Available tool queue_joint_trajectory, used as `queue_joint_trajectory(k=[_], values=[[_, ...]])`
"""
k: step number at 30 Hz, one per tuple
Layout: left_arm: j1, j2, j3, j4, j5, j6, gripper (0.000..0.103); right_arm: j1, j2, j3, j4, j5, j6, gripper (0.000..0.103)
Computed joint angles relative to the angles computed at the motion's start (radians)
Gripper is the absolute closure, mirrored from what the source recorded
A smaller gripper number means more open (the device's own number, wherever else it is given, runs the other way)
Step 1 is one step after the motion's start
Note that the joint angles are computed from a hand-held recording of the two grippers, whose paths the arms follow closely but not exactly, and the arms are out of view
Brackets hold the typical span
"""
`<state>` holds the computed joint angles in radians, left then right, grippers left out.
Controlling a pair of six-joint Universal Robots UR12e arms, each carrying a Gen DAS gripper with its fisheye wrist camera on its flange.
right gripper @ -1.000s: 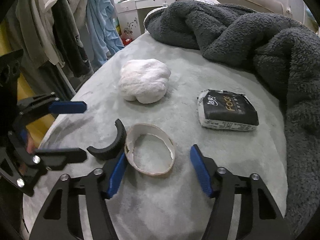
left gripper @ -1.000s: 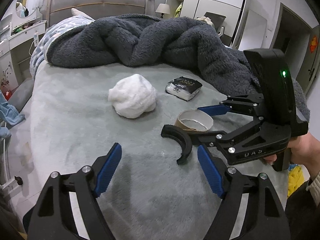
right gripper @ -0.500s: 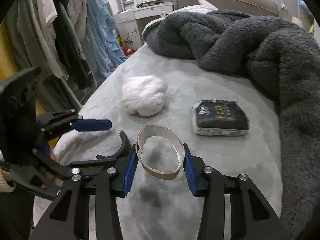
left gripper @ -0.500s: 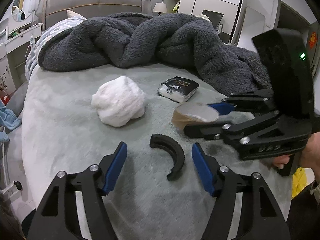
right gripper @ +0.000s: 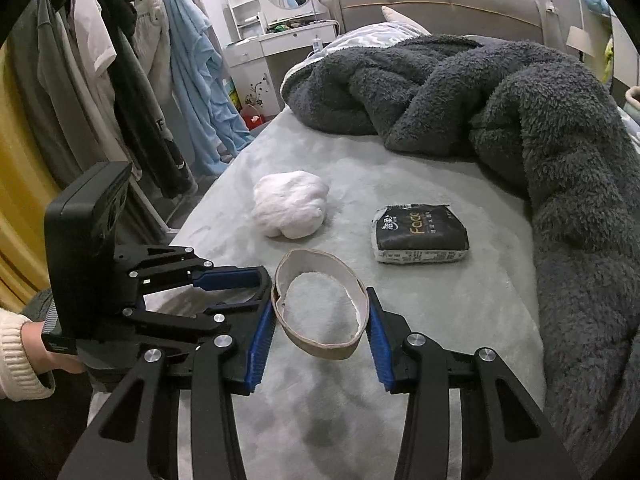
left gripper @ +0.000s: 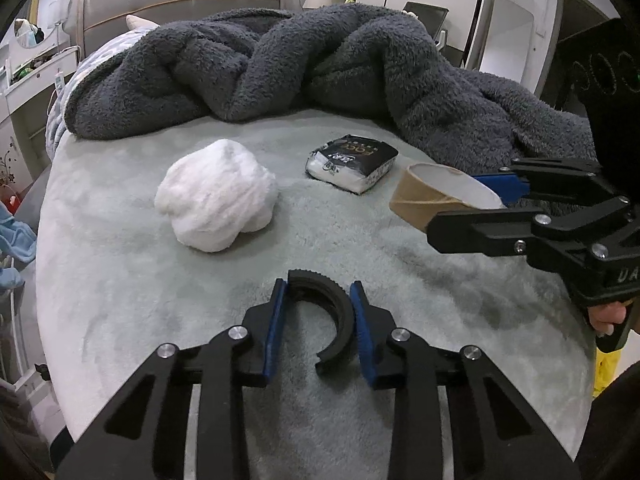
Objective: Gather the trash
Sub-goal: 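Grasp the black clip with the left tool while the right tool grasps the tape roll, then carry the clip and tape roll in both tools over the wastebasket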
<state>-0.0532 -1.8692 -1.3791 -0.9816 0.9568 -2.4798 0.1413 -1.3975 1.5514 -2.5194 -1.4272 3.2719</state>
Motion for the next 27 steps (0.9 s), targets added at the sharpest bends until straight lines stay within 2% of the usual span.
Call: queue_joint_trajectory(k=[1, 3, 4, 5, 17, 27], values=[[0.0, 0.001, -0.001, -0.001, 0.002, 0.003, 0.074, 0.003, 0.001, -0.001, 0.002, -0.005, 0.004, 0.059], [0.0, 0.006, -0.003, -0.004, 0.008, 0.012, 0.074, 0.009, 0.002, -0.005, 0.006, -0.013, 0.013, 0.059], [0.0, 0.008, -0.005, -0.004, 0.01, 0.016, 0.081, 0.013, 0.002, -0.008, 0.008, -0.019, 0.015, 0.059], [0.001, 0.01, -0.006, -0.01, 0.012, 0.025, 0.082, 0.018, 0.003, -0.013, 0.01, -0.025, 0.019, 0.059], [0.034, 0.052, -0.032, -0.049, 0.012, 0.074, 0.083, 0.066, 0.011, -0.042, 0.032, -0.079, 0.089, 0.059], [0.067, 0.072, -0.026, -0.088, 0.016, 0.069, 0.083, 0.096, 0.01, -0.063, 0.052, -0.119, 0.107, 0.059]])
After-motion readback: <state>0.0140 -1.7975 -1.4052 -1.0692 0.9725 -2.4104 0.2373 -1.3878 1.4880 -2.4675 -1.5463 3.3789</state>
